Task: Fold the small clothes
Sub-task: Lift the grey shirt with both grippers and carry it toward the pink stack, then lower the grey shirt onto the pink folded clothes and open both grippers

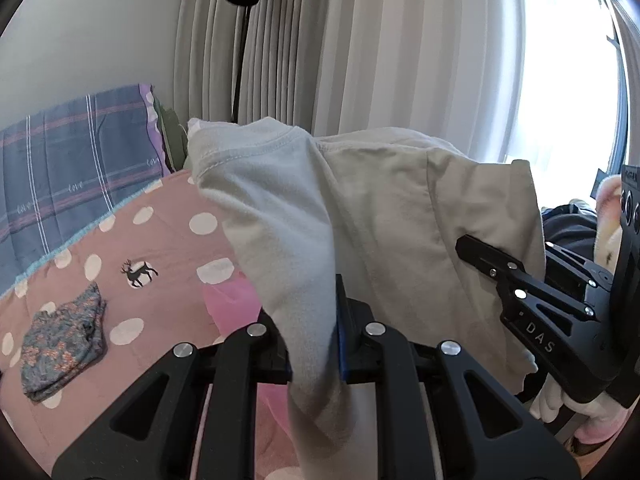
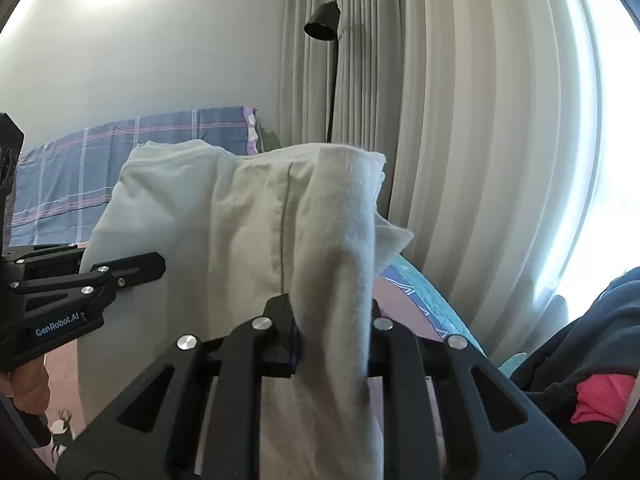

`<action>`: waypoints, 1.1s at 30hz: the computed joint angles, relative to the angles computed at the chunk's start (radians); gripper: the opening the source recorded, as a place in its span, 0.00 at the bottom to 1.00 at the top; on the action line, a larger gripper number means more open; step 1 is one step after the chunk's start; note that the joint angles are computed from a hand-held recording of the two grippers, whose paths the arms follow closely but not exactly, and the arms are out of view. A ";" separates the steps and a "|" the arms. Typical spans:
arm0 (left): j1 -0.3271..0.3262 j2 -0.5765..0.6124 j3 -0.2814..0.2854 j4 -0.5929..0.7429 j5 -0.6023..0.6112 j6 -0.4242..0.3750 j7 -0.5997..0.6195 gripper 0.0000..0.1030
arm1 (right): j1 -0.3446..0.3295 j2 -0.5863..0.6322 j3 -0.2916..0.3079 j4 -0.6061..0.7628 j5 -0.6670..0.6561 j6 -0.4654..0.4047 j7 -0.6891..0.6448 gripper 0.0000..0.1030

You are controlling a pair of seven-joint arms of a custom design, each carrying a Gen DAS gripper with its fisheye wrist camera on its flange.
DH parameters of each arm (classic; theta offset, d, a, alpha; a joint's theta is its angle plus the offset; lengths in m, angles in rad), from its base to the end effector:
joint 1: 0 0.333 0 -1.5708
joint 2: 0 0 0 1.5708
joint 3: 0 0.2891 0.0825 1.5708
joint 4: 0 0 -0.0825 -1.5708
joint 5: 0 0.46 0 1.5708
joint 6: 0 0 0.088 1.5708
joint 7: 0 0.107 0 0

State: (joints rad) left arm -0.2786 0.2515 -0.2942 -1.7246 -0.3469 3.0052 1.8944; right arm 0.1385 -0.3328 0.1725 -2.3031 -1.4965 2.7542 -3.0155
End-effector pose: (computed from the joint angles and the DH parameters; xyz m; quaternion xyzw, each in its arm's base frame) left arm 0.6460 -0.3643 0.5086 -0.4303 0.7497 -0.4648 0.1916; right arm 0.5231 0.2142 0.4765 -0.5491 0.6185 -0.4284 0.3639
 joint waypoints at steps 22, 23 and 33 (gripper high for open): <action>-0.443 0.357 0.619 0.249 0.806 -0.012 -0.779 0.41 | 0.165 0.466 -0.146 0.249 0.065 -0.170 -0.055 0.37; -0.449 0.355 0.625 0.246 0.808 -0.010 -0.788 0.37 | 0.176 0.471 -0.144 0.254 0.068 -0.204 -0.054 0.37; -0.395 0.357 0.561 0.268 0.896 -0.037 -0.856 0.41 | 0.153 0.463 -0.166 0.242 0.174 -0.101 -0.113 0.37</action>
